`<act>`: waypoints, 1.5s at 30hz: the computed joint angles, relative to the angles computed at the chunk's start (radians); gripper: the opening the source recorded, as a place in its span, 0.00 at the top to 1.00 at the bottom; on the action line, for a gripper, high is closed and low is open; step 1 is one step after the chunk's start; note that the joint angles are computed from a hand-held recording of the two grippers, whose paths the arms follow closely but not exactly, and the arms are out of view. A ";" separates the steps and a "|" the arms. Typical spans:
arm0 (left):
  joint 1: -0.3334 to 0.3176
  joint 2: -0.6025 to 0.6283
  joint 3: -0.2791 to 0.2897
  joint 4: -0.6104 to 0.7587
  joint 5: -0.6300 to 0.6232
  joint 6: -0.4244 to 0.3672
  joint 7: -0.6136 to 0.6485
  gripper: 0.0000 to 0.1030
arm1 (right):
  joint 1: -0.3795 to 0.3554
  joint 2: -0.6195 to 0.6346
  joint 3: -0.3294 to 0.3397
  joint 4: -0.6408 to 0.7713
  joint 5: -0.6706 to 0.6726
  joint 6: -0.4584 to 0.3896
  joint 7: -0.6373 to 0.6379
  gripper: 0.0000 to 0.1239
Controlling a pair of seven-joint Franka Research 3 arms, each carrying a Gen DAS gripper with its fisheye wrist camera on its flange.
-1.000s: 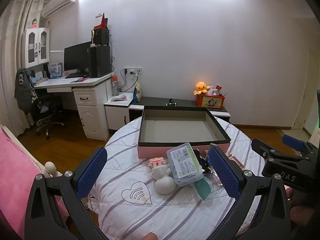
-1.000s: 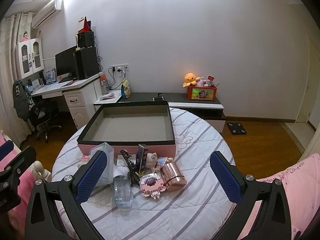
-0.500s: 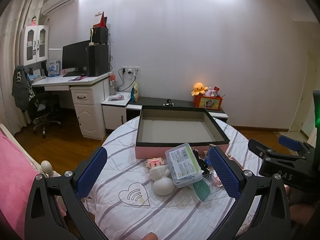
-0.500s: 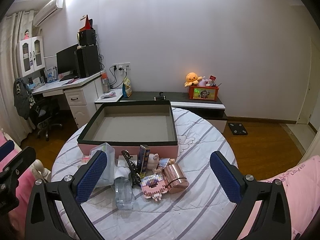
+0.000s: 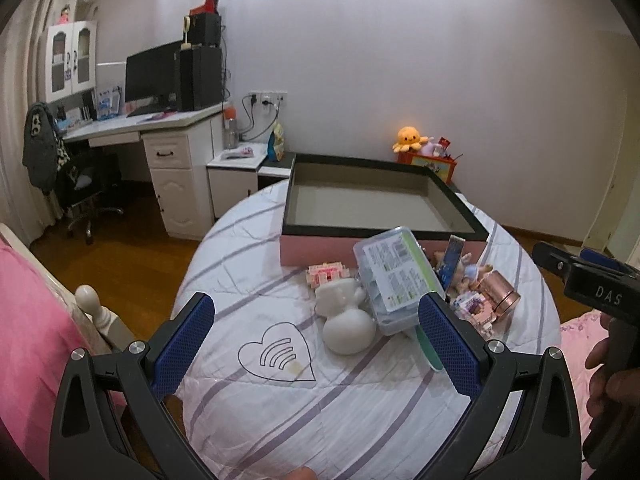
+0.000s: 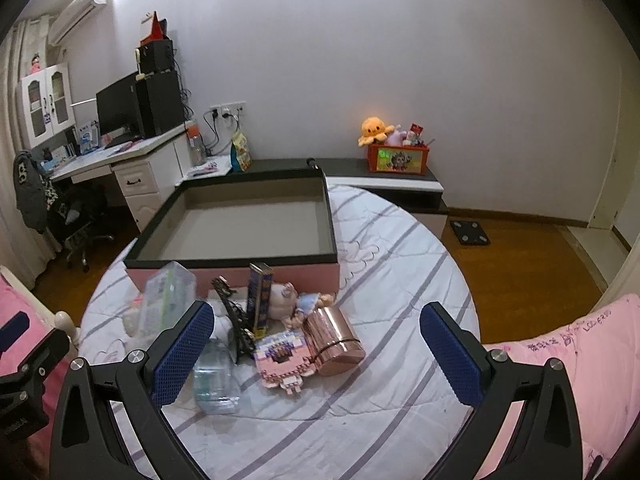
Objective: Organize rigid objects
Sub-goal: 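Move both tools toward the white figurine and the copper cup, then grasp the white figurine with the left tool while the right tool grasps the copper cup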
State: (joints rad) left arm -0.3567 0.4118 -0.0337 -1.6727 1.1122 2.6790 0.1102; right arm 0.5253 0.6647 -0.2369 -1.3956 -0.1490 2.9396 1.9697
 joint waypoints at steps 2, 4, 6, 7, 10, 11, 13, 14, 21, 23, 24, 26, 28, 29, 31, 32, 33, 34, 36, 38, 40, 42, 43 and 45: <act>0.000 0.005 0.003 0.003 0.005 0.010 -0.008 0.00 | -0.003 0.010 0.000 0.011 0.003 -0.012 0.002 0.17; -0.007 0.013 0.017 0.011 0.042 0.030 -0.045 0.00 | -0.012 0.016 0.008 0.020 0.008 -0.016 -0.002 0.17; -0.015 0.034 0.030 0.031 0.087 0.048 -0.081 0.00 | -0.012 0.019 0.005 0.021 0.007 -0.017 -0.001 0.17; -0.012 0.043 0.026 0.039 0.080 0.046 -0.068 0.00 | -0.012 0.023 0.004 0.026 0.006 -0.021 -0.002 0.17; -0.004 0.073 0.018 0.057 0.044 0.058 -0.027 0.00 | -0.026 0.036 0.016 0.038 0.012 -0.039 -0.013 0.17; -0.007 0.080 0.024 0.060 0.042 0.065 -0.029 0.00 | -0.031 0.043 0.019 0.045 0.014 -0.051 -0.015 0.17; -0.003 0.105 0.019 0.077 0.002 0.063 0.009 0.00 | -0.045 0.058 0.031 0.061 0.021 -0.073 -0.022 0.17; -0.001 0.119 0.016 0.088 -0.025 0.056 0.037 0.00 | -0.052 0.067 0.037 0.070 0.025 -0.085 -0.026 0.17; -0.005 0.191 0.029 0.145 -0.150 0.063 0.140 0.00 | -0.104 0.144 0.091 0.180 0.060 -0.173 -0.074 0.17; 0.002 0.215 0.023 0.168 -0.204 0.051 0.193 0.00 | -0.120 0.172 0.109 0.222 0.074 -0.204 -0.095 0.17; 0.000 0.222 0.029 0.174 -0.218 0.051 0.205 0.00 | -0.126 0.191 0.116 0.249 0.079 -0.222 -0.105 0.17; 0.005 0.239 0.024 0.196 -0.264 0.042 0.251 0.00 | -0.138 0.225 0.131 0.300 0.093 -0.251 -0.124 0.17; 0.005 0.265 0.027 0.232 -0.300 0.029 0.291 0.00 | -0.154 0.256 0.148 0.347 0.112 -0.273 -0.145 0.17; 0.004 0.273 0.031 0.242 -0.312 0.029 0.303 0.00 | -0.160 0.277 0.153 0.380 0.121 -0.290 -0.150 0.17; 0.007 0.299 0.033 0.277 -0.345 0.017 0.336 0.00 | -0.172 0.320 0.162 0.451 0.137 -0.327 -0.160 0.17; 0.006 0.309 0.035 0.290 -0.360 0.016 0.344 0.00 | -0.183 0.344 0.174 0.491 0.150 -0.347 -0.172 0.17; 0.011 0.324 0.032 0.310 -0.382 0.007 0.362 0.00 | -0.184 0.348 0.177 0.495 0.156 -0.347 -0.177 0.17; 0.015 0.333 0.032 0.322 -0.398 0.002 0.377 0.00 | -0.191 0.359 0.186 0.511 0.166 -0.351 -0.188 0.19; 0.030 0.350 0.021 0.341 -0.438 0.007 0.413 0.00 | -0.203 0.395 0.199 0.571 0.183 -0.374 -0.209 0.21; 0.042 0.362 0.012 0.348 -0.473 0.028 0.448 0.03 | -0.218 0.436 0.219 0.637 0.205 -0.397 -0.240 0.23; 0.052 0.358 0.006 0.334 -0.499 0.061 0.480 0.15 | -0.232 0.494 0.240 0.741 0.229 -0.447 -0.269 0.28; 0.060 0.347 0.005 0.315 -0.522 0.080 0.508 0.26 | -0.245 0.513 0.268 0.777 0.259 -0.467 -0.313 0.36; 0.060 0.343 0.005 0.312 -0.531 0.083 0.521 0.32 | -0.249 0.505 0.276 0.764 0.271 -0.459 -0.334 0.41; 0.061 0.337 0.008 0.302 -0.549 0.089 0.534 0.35 | -0.250 0.481 0.278 0.720 0.287 -0.438 -0.361 0.47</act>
